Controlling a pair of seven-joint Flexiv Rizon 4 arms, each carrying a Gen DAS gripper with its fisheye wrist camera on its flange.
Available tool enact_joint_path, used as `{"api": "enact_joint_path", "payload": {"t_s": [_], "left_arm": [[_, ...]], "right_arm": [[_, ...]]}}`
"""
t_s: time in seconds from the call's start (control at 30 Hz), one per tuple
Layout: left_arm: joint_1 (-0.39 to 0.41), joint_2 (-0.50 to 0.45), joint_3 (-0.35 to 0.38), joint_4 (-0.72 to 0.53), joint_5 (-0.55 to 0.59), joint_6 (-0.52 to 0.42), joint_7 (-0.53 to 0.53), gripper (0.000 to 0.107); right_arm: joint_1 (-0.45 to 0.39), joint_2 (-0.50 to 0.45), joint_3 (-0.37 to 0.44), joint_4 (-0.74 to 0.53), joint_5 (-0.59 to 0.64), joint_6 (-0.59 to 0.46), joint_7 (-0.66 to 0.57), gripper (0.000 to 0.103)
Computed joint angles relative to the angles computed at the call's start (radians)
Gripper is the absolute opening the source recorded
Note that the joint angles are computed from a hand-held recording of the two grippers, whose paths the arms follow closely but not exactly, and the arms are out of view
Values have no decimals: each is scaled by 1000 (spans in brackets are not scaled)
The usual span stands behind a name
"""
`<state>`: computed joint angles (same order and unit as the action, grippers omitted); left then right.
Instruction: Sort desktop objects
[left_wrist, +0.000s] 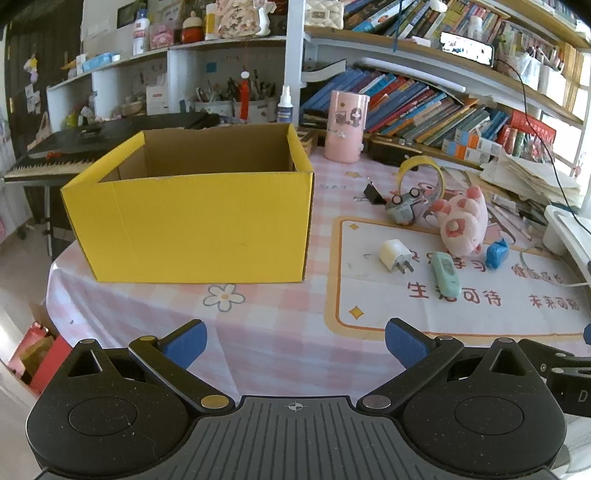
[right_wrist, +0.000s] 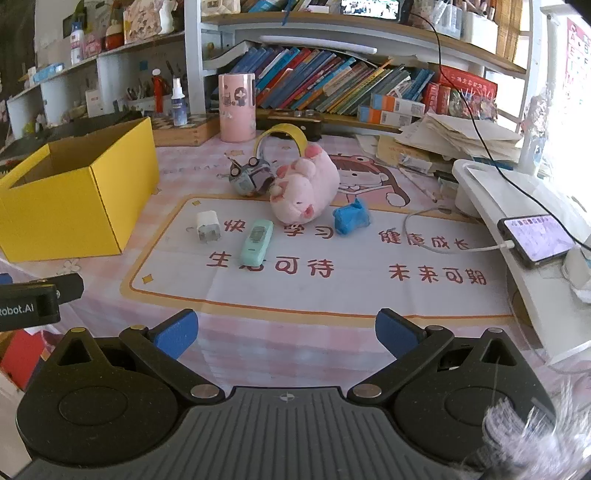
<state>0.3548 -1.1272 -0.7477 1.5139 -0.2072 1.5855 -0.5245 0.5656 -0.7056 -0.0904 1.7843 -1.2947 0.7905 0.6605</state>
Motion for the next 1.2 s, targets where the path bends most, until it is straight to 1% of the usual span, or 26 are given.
{"api": "enact_joint_path", "payload": {"t_s": [0.1, 0.3, 0.4, 0.5, 0.6, 0.7, 0.87, 1.03, 1.2], "left_arm": [[-13, 6, 13, 0, -4, -3, -10, 103], [-32, 6, 13, -9, -25, -20, -20, 103], [-55, 6, 27, -19, -30, -8, -29, 103], [-78, 4, 38, -33, -33, -2, -48, 103], [-114, 12, 73, -55, -42, -20, -69, 103], [-159, 18, 113, -76, -55, -16, -94, 103], [-204, 18, 141, -102, -76, -48, -121, 103], [-257, 15, 176, -119, -83, -31, -141, 103], [-319, 15, 233, -145, -88, -24, -196, 103]], "right_arm": [[-10, 6, -1, 10, -12, 20, -1, 103], [-39, 22, -7, 34, -69, 69, 14, 103], [-52, 29, -7, 43, -89, 71, 12, 103], [-78, 32, -5, 49, -102, 94, 5, 103], [-102, 35, -8, 56, -120, 121, 3, 103], [-127, 40, -12, 64, -145, 149, 0, 103], [-174, 46, -16, 77, -184, 195, -12, 101], [-219, 51, -16, 93, -203, 233, -33, 101], [-267, 51, -19, 102, -261, 288, -40, 100]]}}
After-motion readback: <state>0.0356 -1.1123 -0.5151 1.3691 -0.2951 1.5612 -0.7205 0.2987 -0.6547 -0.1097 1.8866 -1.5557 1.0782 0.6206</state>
